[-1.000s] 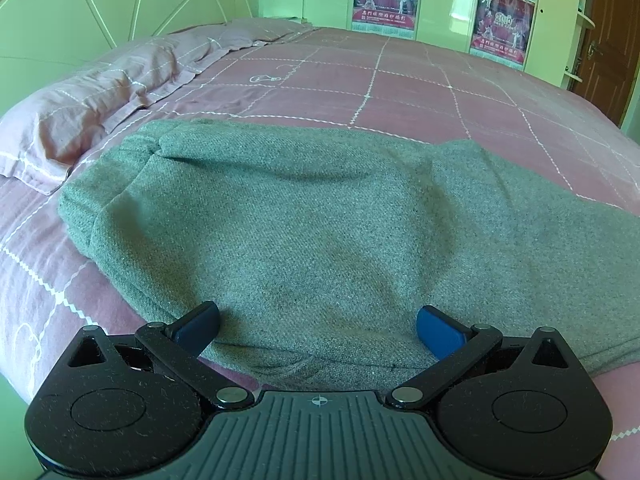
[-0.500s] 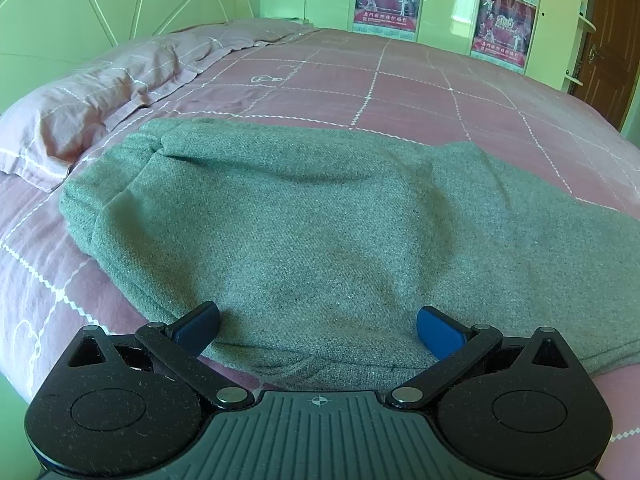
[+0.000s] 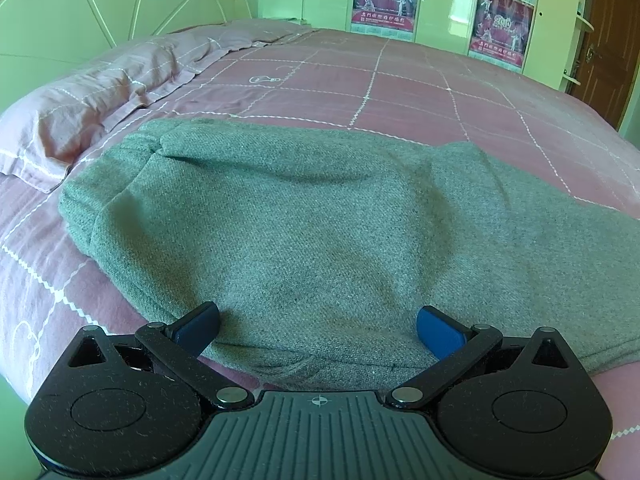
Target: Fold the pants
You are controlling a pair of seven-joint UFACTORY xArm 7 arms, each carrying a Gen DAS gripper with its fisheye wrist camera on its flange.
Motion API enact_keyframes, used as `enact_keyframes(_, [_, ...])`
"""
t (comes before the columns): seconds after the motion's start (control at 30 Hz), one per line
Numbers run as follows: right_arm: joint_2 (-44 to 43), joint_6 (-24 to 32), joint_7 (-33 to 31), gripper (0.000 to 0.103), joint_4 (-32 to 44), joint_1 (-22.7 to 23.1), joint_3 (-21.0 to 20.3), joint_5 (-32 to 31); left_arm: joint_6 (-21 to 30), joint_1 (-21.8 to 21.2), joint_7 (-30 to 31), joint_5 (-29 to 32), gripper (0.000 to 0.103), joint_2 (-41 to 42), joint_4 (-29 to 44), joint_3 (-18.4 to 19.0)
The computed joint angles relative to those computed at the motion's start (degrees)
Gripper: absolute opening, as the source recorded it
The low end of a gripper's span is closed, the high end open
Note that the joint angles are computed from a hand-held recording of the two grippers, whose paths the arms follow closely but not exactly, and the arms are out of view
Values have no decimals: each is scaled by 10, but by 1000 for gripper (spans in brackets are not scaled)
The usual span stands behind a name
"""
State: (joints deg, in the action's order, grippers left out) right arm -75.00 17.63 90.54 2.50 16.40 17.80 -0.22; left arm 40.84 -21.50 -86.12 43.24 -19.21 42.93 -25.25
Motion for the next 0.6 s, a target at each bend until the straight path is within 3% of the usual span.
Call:
enact_keyframes(0.07, [5, 21, -20, 0, 21, -10, 0, -13, 0, 0, 0, -1, 103, -1, 0, 0])
enact_keyframes(0.13, [-21, 21, -56, 0, 44, -19, 27, -49, 0, 0, 0, 0, 103, -1, 0, 1])
enact_keyframes(0.2, [-54, 57, -66, 0, 59, -10, 43, -55, 0, 0, 2, -1, 103, 0, 0, 1])
enact_keyframes(0.3, [-65, 134, -71, 0, 49, 32, 16, -25, -1, 0, 1, 0, 103, 0, 0, 2])
enact_keyframes(0.37, [-95, 137, -51, 0, 12, 48, -2, 6, -2, 0, 3, -1, 103, -1, -2, 3])
enact_keyframes(0.4, [-134, 135, -25, 2, -5, 44, 10, 13, -3, 0, 4, -1, 103, -2, -2, 3])
enact_keyframes(0.47, [-174, 161, -12, 23, -2, 22, 34, -8, -10, 1, 7, -2, 103, -4, -6, 5])
enact_keyframes(0.6, [-182, 180, -15, 28, 5, -32, 26, -38, -9, 5, 9, -2, 103, -4, -6, 3])
